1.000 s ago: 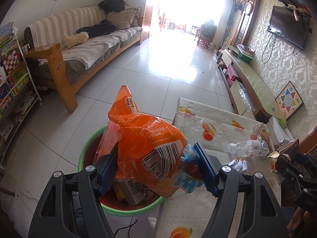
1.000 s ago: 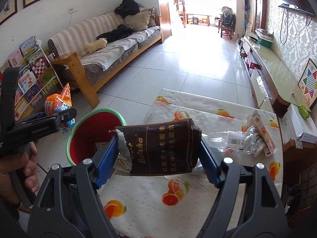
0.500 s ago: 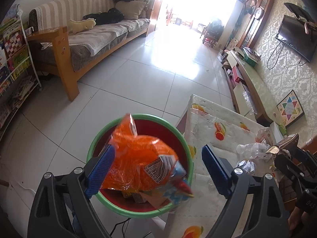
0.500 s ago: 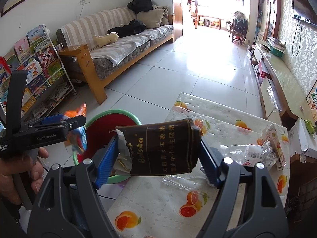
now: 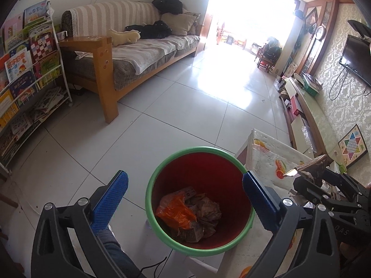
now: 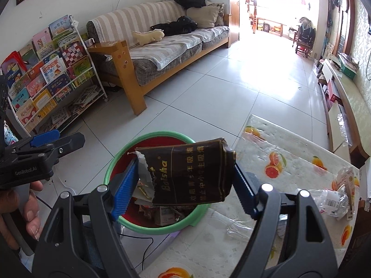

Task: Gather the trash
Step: 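Open the right gripper over the bin to drop the brown box, then move both tools back over the table toward the foil ball and bottle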

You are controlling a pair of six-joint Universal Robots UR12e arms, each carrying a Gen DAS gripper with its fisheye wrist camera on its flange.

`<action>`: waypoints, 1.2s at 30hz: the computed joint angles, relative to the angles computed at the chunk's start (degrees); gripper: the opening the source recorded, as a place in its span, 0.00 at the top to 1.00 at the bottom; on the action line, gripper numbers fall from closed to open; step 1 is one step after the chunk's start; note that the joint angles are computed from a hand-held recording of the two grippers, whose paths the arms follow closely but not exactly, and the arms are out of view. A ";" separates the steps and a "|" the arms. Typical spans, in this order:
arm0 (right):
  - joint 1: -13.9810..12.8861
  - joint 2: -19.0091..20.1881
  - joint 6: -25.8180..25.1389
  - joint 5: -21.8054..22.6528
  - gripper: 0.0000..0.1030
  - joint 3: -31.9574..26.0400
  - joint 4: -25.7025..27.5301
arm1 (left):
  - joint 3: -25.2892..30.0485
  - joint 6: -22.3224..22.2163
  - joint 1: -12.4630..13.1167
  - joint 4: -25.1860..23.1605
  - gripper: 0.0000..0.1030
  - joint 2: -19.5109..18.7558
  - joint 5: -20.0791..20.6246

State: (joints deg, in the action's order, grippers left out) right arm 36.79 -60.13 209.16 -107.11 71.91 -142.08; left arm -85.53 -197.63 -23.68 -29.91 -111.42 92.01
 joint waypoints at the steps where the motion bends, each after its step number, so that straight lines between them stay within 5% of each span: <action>1: 0.06 0.59 -0.44 0.53 0.27 -0.76 0.10 | -0.26 -0.47 0.29 0.26 0.08 0.20 0.11; 8: 0.51 3.83 -3.02 3.82 0.27 -5.20 1.70 | -1.25 -1.93 1.58 0.95 0.08 0.79 0.95; 14: 0.92 4.55 -3.49 3.15 0.05 -6.44 2.55 | -1.66 -2.41 1.89 1.13 0.08 0.91 1.11; 18: 1.04 3.99 -3.55 2.38 0.05 -6.00 2.96 | -1.50 -2.46 1.73 1.33 0.08 0.97 0.79; 36: 0.48 -8.86 4.81 -7.02 0.05 11.09 -0.93 | 2.15 1.77 -5.04 0.21 0.08 0.09 -2.84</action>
